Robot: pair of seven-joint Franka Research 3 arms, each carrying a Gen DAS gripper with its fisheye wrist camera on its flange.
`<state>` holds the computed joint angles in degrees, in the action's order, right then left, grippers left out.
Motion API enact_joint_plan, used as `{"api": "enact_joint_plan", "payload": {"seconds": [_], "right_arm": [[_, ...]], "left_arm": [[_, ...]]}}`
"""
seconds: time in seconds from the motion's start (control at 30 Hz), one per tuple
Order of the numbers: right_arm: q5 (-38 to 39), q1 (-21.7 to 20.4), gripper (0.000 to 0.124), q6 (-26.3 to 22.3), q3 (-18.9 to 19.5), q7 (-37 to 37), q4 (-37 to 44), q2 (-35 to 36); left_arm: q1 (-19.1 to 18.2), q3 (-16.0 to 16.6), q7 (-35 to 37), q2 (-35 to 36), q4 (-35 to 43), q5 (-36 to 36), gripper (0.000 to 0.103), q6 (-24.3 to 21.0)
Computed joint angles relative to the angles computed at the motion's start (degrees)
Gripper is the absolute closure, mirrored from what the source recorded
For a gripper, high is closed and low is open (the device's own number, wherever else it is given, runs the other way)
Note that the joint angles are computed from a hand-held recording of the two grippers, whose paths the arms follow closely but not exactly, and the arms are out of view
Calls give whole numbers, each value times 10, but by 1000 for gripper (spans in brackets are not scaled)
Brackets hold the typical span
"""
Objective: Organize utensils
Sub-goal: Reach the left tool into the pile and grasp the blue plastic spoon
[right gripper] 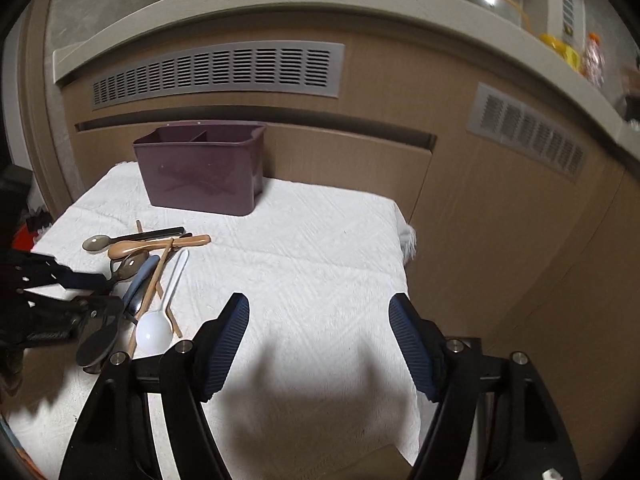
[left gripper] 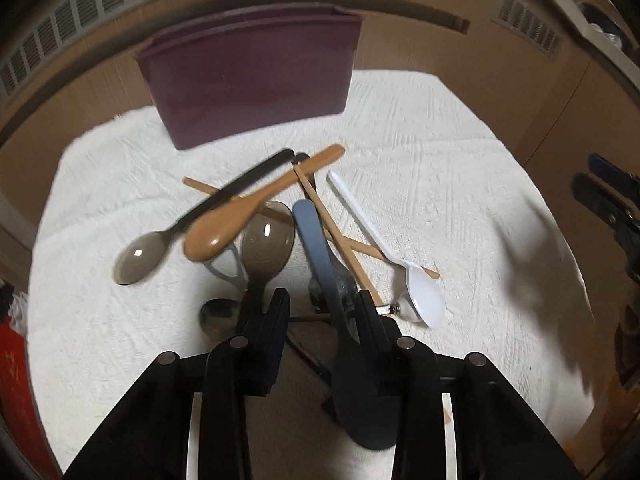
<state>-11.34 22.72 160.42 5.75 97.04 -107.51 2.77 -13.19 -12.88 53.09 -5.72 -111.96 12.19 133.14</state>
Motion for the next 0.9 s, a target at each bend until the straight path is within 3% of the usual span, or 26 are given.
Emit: {"api": "enact_joint_plan", "payload": {"seconds": [0.23,0.43,0.5,0.67,0.77,0.9], "right_arm": [[67,-8,54,9,3,-46,-20,-4],[113,-5,54,-1,8,-89,-20,-3],[121,-4,54,-4,10,-101,-16,-2],[133,5,52,-25,14,-123,10,9],[141,12,43,-45,18,-141,32,20],[142,23,40,-70,19,-154,66,41]], "left_arm": [[-3,-4,-19,40,42,25,84,-17],[1,2,-24,62,62,3,84,-14],[2,3,-24,65,61,-8,79,-10],[9,8,-5,51,28,-44,85,40],[13,9,-16,17,-20,-16,92,79],[23,10,-58,-41,-85,33,92,132]]}}
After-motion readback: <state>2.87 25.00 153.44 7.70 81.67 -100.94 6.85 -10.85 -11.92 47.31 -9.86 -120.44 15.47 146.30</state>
